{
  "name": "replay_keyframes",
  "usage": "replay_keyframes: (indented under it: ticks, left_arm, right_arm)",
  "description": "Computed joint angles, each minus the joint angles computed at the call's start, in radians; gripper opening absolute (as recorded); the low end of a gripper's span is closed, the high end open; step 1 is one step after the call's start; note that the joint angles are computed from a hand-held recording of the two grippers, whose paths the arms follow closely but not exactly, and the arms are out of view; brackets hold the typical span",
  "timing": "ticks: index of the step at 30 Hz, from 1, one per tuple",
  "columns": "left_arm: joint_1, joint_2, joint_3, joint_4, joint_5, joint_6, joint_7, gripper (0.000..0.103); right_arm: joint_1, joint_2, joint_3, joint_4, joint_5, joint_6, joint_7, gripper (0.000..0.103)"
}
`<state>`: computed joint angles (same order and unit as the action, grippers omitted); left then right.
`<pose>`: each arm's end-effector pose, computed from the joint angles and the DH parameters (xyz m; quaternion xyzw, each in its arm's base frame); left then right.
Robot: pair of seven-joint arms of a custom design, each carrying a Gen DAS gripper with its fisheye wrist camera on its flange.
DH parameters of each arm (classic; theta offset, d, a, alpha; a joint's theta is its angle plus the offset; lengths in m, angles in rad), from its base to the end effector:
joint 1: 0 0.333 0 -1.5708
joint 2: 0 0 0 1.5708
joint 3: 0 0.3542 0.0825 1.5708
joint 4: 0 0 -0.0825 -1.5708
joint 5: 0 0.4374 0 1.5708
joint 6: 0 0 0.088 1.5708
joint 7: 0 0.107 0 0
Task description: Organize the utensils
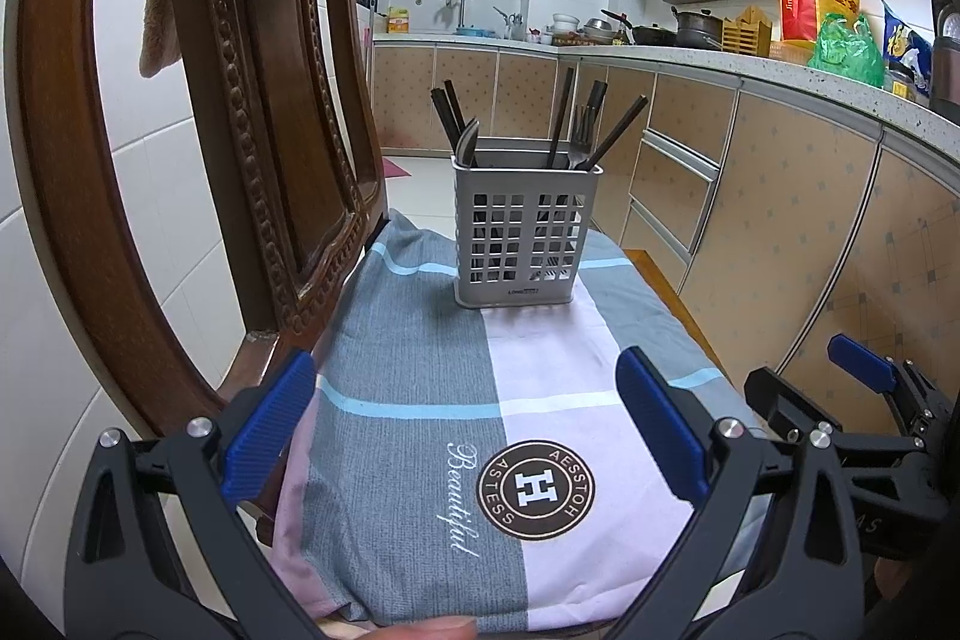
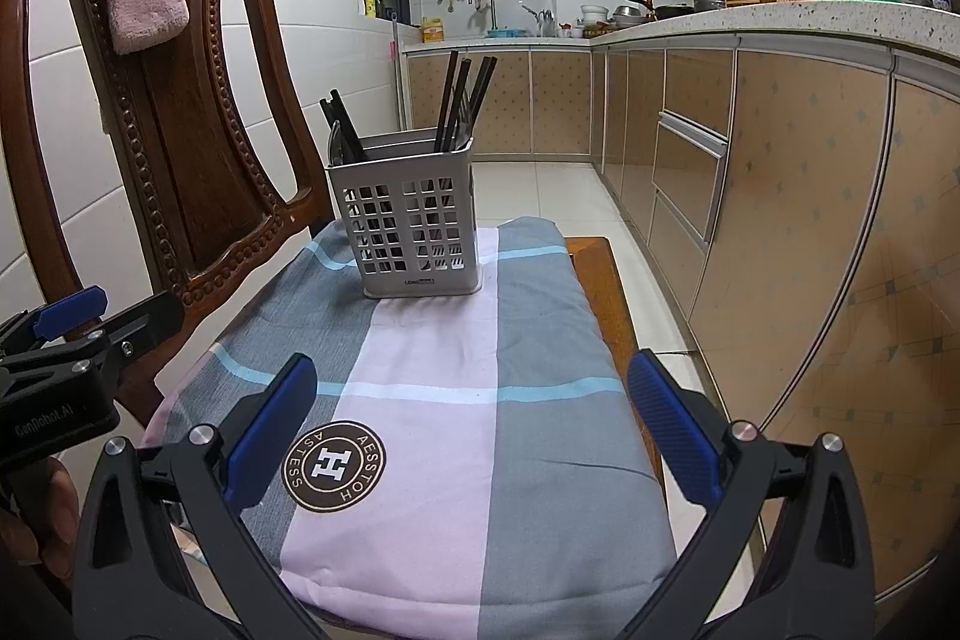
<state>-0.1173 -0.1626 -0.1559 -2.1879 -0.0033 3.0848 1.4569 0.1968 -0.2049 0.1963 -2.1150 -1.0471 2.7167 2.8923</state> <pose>0.5669 -0.1643 0.6012 -0.5569 0.6598 -0.4128 0.2901 0.5225 0.2594 0.5976 -0.5758 0.6415 -0.3593 0.3575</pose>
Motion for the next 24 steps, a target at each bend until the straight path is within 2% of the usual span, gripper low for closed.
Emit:
replay_keyframes:
  ticks: [12,24]
  left_arm:
    - [0.006,0.0,-0.005,0.001,0.017,-0.003,-0.014,0.099]
    - [-0.012,0.002,0.009,0.001,-0.014,-0.005,0.013,0.099]
  right_arm:
    - [0.006,0.005,-0.001,0.004,-0.001,-0.004,-0.001,0.101]
    - [0.005,0.004,-0.002,0.001,-0.003,-0.001,0.0,0.101]
